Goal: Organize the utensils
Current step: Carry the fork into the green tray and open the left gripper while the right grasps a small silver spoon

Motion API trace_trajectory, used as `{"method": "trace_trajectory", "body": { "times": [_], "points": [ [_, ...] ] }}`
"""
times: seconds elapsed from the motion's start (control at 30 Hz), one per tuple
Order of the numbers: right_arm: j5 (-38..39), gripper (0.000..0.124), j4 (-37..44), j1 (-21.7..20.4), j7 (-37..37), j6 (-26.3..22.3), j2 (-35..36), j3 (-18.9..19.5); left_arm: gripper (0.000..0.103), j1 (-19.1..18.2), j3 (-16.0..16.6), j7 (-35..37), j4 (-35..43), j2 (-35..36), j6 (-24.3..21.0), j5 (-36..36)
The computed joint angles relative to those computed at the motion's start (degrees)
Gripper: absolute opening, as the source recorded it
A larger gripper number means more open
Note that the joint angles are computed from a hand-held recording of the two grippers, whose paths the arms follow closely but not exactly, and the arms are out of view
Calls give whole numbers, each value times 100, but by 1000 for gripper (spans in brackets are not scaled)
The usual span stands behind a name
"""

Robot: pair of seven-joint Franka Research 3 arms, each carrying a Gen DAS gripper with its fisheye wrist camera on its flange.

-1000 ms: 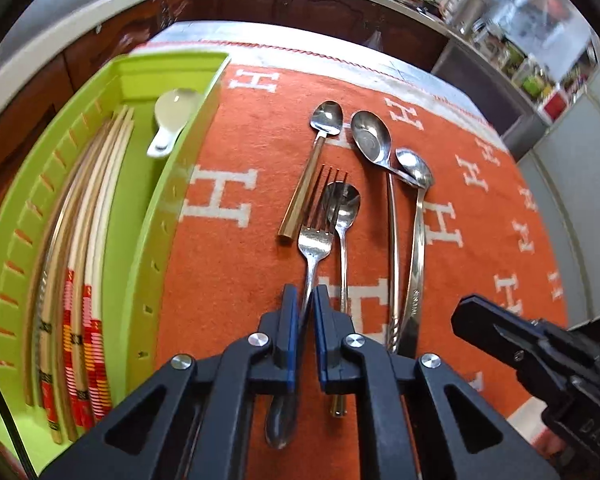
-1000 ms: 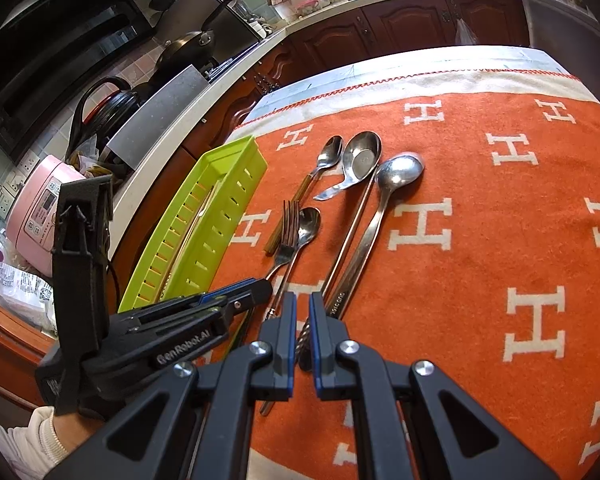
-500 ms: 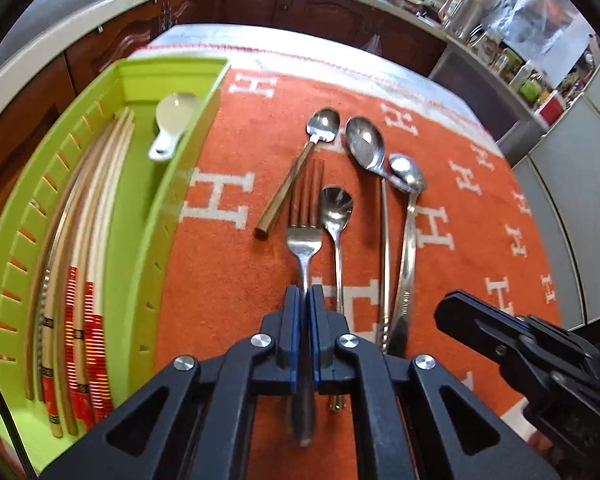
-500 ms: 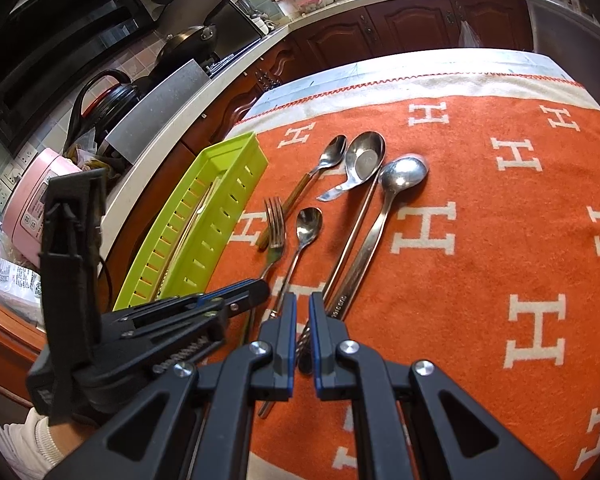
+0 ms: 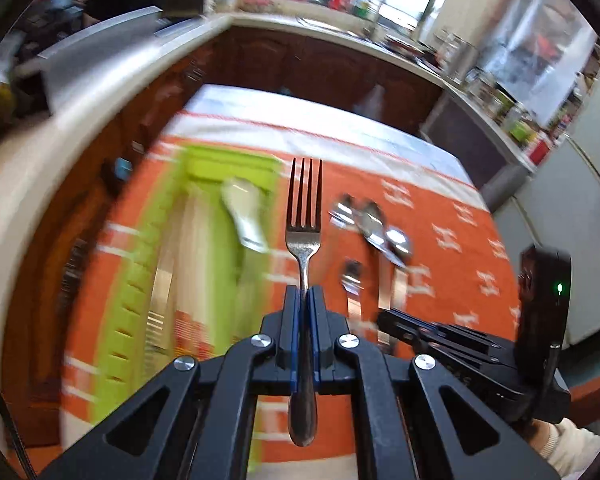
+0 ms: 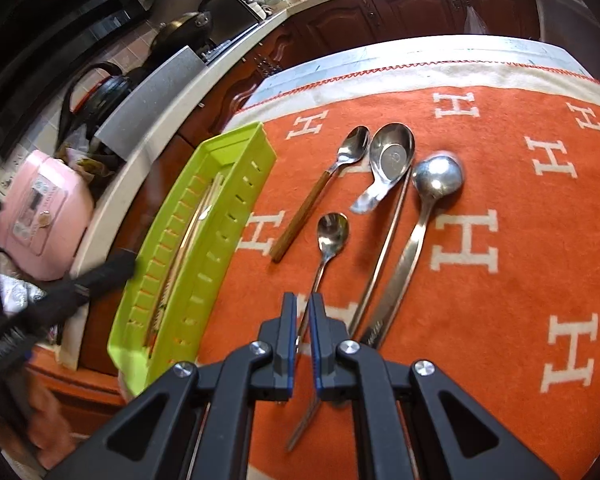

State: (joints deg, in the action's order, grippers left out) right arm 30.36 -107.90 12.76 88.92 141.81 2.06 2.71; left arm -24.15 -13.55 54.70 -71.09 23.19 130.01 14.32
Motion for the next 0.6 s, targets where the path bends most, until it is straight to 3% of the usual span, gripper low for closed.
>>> {"method": "trace_trajectory", "body": {
  "times": [0.17,0.27,0.47,0.53,0.6],
  "points": [
    [-912,6,412,117,674,-274,381,13,2,91,200,-249,-125,-58,-233,293],
    [-1602,12,552,231,1197,-345,518,-16,2,245,147,-169,-239,-37,-210,154],
    [-3229,13,808,560,2125,-459,682,-82,2,359,21,134,-338,66,-97,-122],
    [-3417,12,851,598,2290,-526,693,-81,2,406,-36,280,-362,107,-99,-290],
    [-3275,5,845,546,2315,-539,682,-71,2,425,-71,408,-369,155,-163,-419]
  ]
}}
